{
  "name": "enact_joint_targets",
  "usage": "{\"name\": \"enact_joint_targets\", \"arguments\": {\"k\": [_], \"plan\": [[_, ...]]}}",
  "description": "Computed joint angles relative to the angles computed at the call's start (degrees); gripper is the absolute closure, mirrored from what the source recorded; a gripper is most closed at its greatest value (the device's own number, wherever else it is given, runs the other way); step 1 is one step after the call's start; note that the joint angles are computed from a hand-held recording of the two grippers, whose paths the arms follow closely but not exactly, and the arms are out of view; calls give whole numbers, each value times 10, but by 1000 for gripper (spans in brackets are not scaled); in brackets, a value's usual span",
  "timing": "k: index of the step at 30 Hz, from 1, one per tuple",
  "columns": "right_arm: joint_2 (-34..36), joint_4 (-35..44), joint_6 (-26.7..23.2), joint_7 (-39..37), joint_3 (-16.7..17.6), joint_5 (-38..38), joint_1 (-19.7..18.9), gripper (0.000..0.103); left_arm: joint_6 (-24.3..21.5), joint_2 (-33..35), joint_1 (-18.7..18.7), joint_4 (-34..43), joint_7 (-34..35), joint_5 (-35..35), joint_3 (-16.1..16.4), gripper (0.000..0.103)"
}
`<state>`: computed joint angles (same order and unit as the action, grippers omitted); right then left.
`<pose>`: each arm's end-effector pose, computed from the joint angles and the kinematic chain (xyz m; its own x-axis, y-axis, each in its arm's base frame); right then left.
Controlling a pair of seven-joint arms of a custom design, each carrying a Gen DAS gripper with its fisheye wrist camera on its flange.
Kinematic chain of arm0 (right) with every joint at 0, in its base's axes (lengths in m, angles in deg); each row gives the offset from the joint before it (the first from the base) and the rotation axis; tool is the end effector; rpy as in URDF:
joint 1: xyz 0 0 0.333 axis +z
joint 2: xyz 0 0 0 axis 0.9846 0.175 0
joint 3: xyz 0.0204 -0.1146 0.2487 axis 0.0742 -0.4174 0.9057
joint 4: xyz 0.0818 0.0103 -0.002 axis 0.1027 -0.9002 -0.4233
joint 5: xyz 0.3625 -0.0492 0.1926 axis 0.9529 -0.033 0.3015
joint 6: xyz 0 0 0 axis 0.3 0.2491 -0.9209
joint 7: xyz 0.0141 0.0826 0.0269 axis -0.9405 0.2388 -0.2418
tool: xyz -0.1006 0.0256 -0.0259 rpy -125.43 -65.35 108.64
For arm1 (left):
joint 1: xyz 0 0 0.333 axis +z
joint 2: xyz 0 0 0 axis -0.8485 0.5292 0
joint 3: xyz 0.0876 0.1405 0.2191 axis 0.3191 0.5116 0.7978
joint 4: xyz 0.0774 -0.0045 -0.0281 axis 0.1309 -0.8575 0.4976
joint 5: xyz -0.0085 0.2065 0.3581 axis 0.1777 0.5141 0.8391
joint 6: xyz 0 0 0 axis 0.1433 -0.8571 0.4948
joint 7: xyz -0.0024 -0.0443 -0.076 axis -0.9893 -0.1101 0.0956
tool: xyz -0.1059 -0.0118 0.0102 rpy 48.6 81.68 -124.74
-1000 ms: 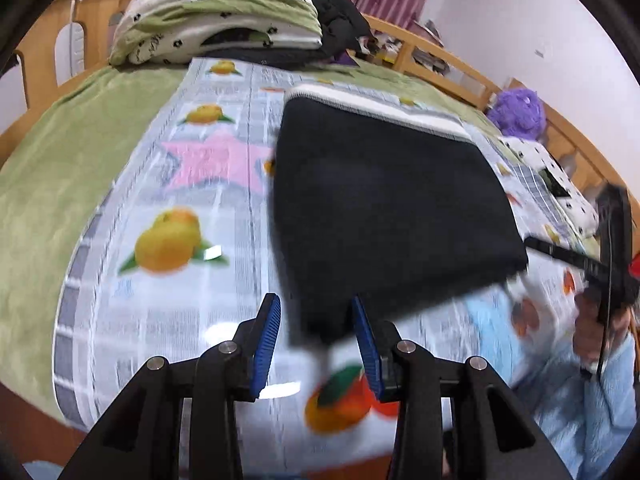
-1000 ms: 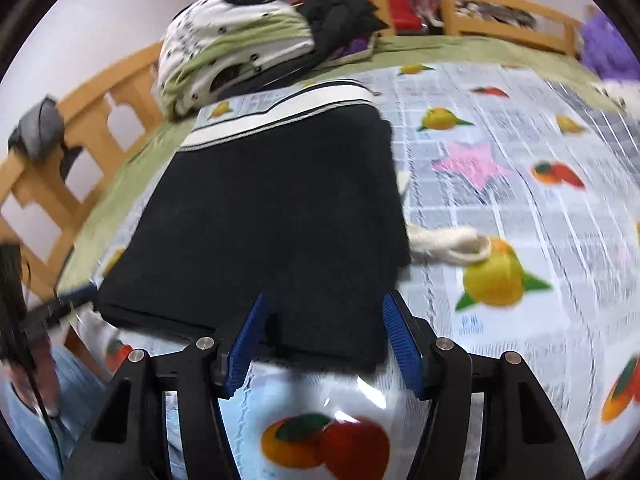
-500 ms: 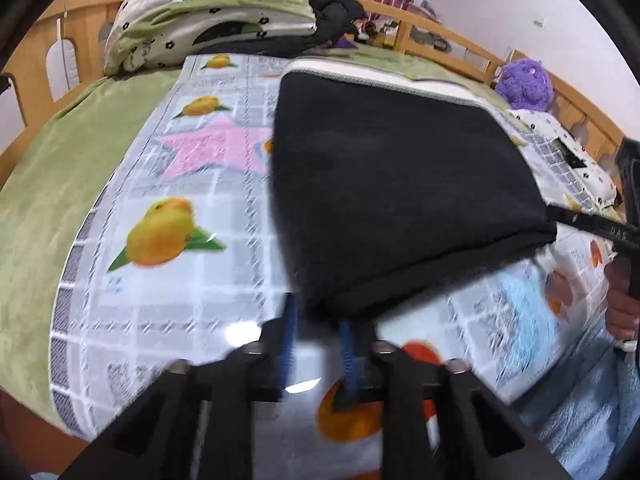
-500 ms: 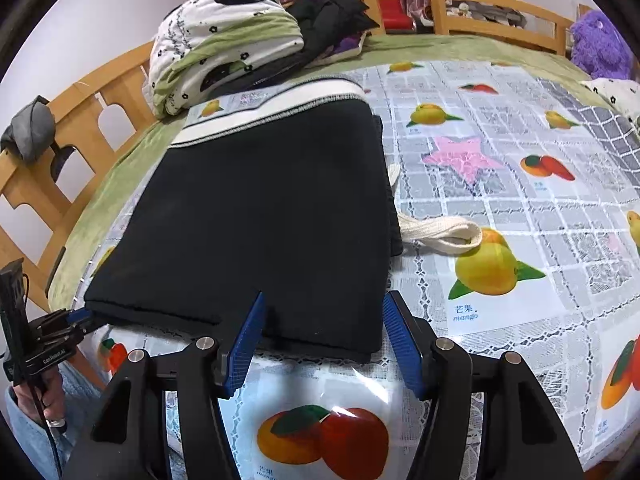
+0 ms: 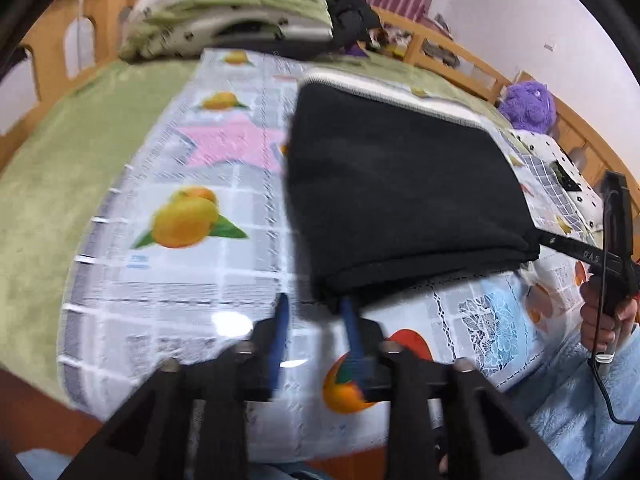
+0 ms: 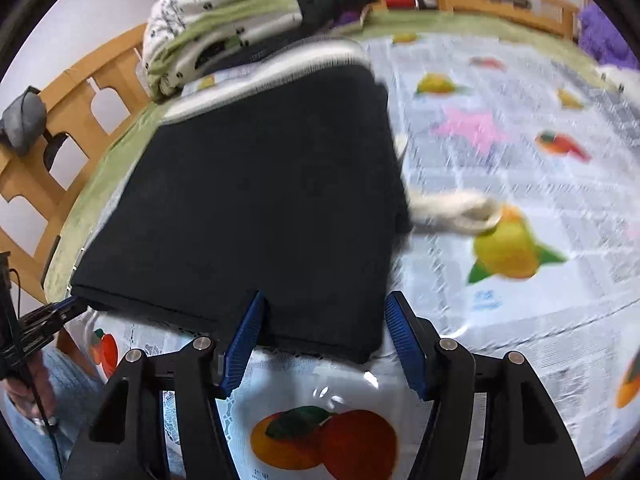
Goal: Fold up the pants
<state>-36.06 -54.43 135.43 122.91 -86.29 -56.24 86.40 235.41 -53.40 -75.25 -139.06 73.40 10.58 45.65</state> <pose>0.5641 0.0624 0.5016 0.2265 -0.9588 -0.1715 -0.7943 -0.0799 -0.6022 0.4772 -0.2570 0.4992 -0.0104 -0.9749 0.2223 -0.7783 -0.1317 -0.6139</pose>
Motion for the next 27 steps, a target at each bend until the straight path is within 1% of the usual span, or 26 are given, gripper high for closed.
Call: {"name": "enact_joint_targets", "arguments": {"k": [1, 2, 3, 4, 5, 7, 8, 9, 10, 11, 12, 13, 14, 15, 16, 17, 18, 19, 20, 21, 22, 24, 26, 27], "plan": [[-12, -14, 27, 3, 3, -8, -2, 41, 4, -13, 8, -9, -18, 17, -8, 65], [-22, -26, 51, 9, 8, -21, -5, 41, 7, -18, 8, -10, -21, 21, -8, 65], [-27, -29, 59, 7, 10, -27, -6, 41, 8, -14, 6, -4, -18, 19, -4, 65], [-28, -25, 57, -4, 7, -22, -2, 41, 7, -6, 3, 10, -8, 15, 0, 65], [-27, -19, 59, -11, 8, -25, -1, 41, -2, 7, 4, 30, -3, 17, 0, 65], [-19, -5, 80, 25, 28, -76, -15, 42, -36, 53, 11, 102, 5, 32, -8, 65], [-12, 5, 92, 28, 31, -85, -13, 42, -43, 77, 13, 135, 15, 34, -10, 65], [-3, 21, 87, 19, 29, -86, -9, 42, -43, 102, 16, 167, 23, 34, -12, 65], [11, 46, 71, 0, 24, -77, 0, 42, -39, 126, 16, 196, 45, 21, -12, 65], [19, 59, 66, -13, 20, -69, 5, 42, -44, 150, 18, 224, 64, 10, -15, 65], [27, 69, 68, -35, 14, -49, 12, 43, -51, 171, 20, 248, 68, 6, -18, 65], [38, 76, 69, -70, 6, -10, 22, 43, -54, 184, 23, 260, 70, 2, -22, 65], [46, 82, 60, -80, 4, 3, 24, 43, -57, 198, 26, 268, 72, -5, -25, 65], [61, 92, 34, -82, 1, 6, 23, 43, -65, 208, 28, 270, 72, -9, -28, 65], [77, 101, 11, -64, 1, -10, 19, 43, -77, 214, 29, 269, 65, -6, -30, 65], [90, 105, -1, -37, 2, -34, 17, 43, -79, 212, 28, 254, 51, 8, -31, 65], [90, 88, 19, -17, 4, -59, 17, 42, -65, 203, 30, 235, 44, 17, -32, 64], [78, 57, 63, -17, 7, -80, 20, 42, -40, 182, 30, 201, 27, 28, -32, 63], [66, 33, 93, -8, 13, -120, 21, 42, -36, 170, 30, 187, 22, 27, -33, 63], [59, 21, 101, 8, 19, -155, 18, 41, -36, 160, 30, 179, 22, 24, -34, 63], [52, 12, 104, 22, 22, -170, 17, 41, -33, 154, 29, 171, 25, 20, -34, 63], [43, 6, 93, 27, 19, -153, 17, 41, -30, 142, 27, 157, 18, 31, -35, 63], [42, 27, 43, 12, 11, -107, 20, 40, -41, 141, 25, 161, 15, 47, -36, 60], [41, 35, 28, 4, 8, -89, 21, 41, -52, 141, 23, 167, 25, 44, -36, 58]]}}
